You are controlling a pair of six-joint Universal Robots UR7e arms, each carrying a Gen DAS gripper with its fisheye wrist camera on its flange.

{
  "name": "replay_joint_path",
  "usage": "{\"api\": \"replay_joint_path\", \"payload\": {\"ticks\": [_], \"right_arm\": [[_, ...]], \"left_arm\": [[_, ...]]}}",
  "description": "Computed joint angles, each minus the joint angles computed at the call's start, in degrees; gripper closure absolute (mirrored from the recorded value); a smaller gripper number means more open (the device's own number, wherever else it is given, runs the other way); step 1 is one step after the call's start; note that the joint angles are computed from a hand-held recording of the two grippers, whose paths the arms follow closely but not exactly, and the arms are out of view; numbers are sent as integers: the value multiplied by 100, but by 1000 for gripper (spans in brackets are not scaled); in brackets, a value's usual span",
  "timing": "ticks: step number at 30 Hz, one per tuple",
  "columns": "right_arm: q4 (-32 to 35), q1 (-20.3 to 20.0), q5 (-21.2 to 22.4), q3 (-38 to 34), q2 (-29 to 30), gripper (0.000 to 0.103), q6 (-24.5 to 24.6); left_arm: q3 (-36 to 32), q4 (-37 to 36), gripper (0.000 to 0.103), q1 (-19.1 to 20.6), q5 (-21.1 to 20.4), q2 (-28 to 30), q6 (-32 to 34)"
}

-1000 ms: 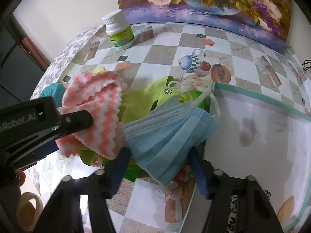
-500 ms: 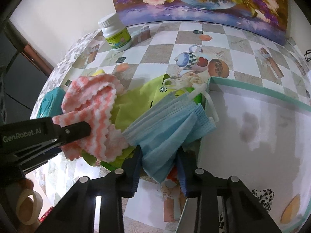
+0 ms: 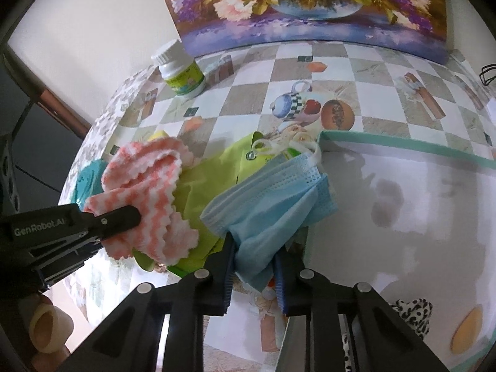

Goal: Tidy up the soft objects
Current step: 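Grasp the pink striped towel with the left tool while the right tool grasps the blue mask, then lift the towel with the left tool while the right tool carries the mask over the tray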

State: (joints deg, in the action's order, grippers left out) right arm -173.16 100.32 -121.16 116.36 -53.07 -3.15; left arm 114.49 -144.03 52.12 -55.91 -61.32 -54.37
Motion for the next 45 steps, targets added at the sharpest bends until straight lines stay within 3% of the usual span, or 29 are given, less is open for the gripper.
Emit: {"api": "replay_joint_path", "payload": {"ticks": [17,30,45], "right_arm": [[-341,77,218,139,-314,83,-16],[-790,240,322,306,-704,83,-90],[-1059,107,289,538,-1092,83,58]], "left_arm": [[147,-676,91,-240,139,-235,473],[326,-1690,91,-609,125,-328,1345],[476,-2999,91,-1051,-41,-161,2433]]}}
